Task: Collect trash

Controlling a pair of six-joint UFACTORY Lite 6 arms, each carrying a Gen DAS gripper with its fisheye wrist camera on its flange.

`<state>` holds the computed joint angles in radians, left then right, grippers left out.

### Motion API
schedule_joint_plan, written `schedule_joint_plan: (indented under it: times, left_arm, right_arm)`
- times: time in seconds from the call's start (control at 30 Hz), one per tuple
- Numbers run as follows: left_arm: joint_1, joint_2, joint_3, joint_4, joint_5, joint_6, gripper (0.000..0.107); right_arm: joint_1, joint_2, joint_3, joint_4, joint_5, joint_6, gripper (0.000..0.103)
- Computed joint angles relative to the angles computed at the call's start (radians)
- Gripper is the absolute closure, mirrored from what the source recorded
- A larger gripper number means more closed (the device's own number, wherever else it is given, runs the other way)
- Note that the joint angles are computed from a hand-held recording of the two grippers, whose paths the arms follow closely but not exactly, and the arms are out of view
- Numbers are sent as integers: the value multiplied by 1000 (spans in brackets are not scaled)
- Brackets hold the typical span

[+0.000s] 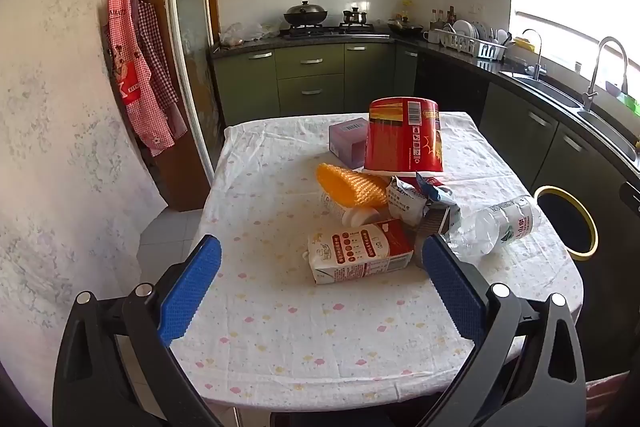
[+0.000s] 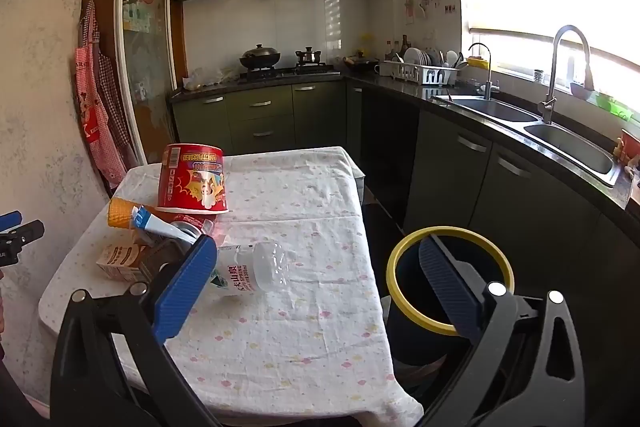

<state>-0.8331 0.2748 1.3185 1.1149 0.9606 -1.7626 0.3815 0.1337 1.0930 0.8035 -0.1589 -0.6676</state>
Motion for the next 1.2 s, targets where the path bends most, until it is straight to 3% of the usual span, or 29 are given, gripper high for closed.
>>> schedule_joint_plan:
  times: [1.2]
  left_arm:
    - [5, 25, 8, -15, -22, 6, 8]
  right_arm:
    - [-7, 18, 3, -57, 9, 67, 6]
